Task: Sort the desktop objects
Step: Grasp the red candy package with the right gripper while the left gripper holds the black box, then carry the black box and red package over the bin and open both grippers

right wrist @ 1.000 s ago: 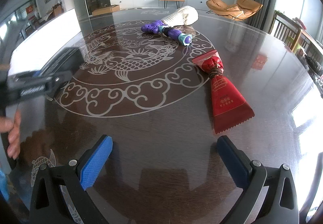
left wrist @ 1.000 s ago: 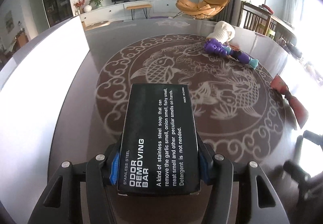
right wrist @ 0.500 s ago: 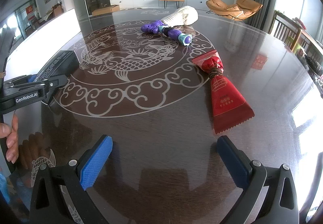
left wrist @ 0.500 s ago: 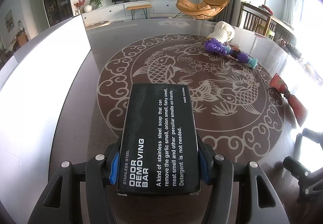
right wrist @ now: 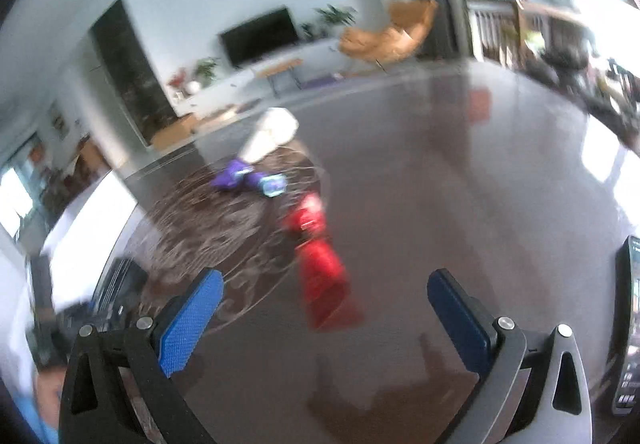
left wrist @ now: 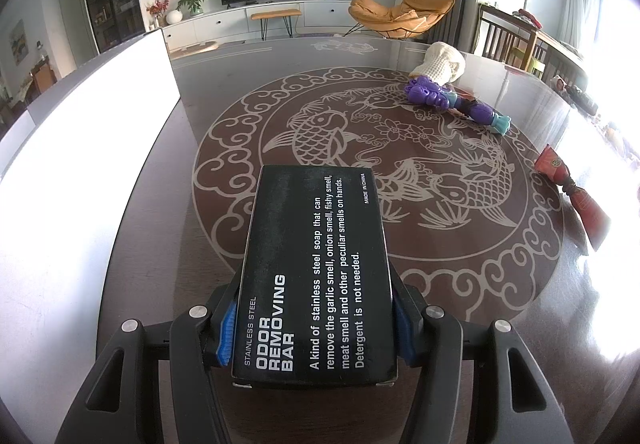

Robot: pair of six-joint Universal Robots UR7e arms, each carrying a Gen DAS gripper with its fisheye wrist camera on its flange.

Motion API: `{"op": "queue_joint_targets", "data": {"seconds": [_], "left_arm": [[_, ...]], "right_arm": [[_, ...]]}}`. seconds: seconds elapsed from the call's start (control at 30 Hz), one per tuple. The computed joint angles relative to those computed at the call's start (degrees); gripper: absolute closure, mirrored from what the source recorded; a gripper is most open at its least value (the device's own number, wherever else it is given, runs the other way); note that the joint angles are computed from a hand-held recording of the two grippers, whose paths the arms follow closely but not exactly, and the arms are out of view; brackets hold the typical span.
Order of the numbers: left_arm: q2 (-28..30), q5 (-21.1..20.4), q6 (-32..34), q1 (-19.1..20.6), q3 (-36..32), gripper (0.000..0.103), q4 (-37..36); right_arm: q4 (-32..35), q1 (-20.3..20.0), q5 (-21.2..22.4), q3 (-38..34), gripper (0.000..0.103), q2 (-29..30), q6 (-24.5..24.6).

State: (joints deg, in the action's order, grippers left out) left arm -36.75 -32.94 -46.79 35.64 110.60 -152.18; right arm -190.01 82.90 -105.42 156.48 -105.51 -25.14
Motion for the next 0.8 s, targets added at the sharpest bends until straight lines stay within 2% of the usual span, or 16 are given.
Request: {"op": "queue_joint_targets", "data": {"seconds": [0.03,0.13,0.2,0.23,0.27,0.3,0.37,0.57,0.63,0.73,0.8], "left_arm": [[0.0,0.0,-0.1,0.0,0.0,0.044,0.0],[0.0,0.0,-0.1,0.0,0.0,0.044,0.0],[0.0,0.0,0.0,0.0,0.0,0.044,0.0],[0.0,0.0,-0.1,0.0,0.0,0.044,0.0],[0.0,0.0,0.0,0.0,0.0,0.044,0.0],[0.0,0.0,0.0,0.0,0.0,0.044,-0.1],[0.0,-0.1,0.3,0.1,0.2,0.045,-0.7],[-0.8,-2.8,0.2,-1.2,3.1,0.045,-6.0],[-1.4,-4.8,-0.4,-2.3,4.7,0.045,-8.3],[-2.1,-5.7,-0.9,-4.4,6.2,0.045,-9.7],[-3.8,-6.3,-1.3,-6.0,7.7,0.045,-11.1]], "right_arm": [[2.0,2.4,-3.6,-3.0,0.001,4.0,-0.4],[2.4,7.8,-10.7,-8.6,0.002,15.5,-3.6],[2.8,9.2,-14.4,-10.6,0.002,20.2,-4.4],[4.2,9.5,-16.2,-11.7,0.007,22.2,-3.9],[3.9,8.9,-16.2,-11.3,0.024,22.8,-3.9],[1.2,9.2,-17.1,-10.7,0.031,23.7,-4.7],[-1.8,9.1,-16.4,-9.0,0.080,23.3,-6.0],[1.3,8.9,-11.0,-3.6,0.081,14.4,-5.0],[4.9,9.6,-8.6,-2.4,0.081,10.2,-3.0],[9.8,11.3,-6.2,-1.8,0.081,6.1,0.5],[11.8,13.1,-5.3,-1.8,0.081,5.1,2.4]]}}
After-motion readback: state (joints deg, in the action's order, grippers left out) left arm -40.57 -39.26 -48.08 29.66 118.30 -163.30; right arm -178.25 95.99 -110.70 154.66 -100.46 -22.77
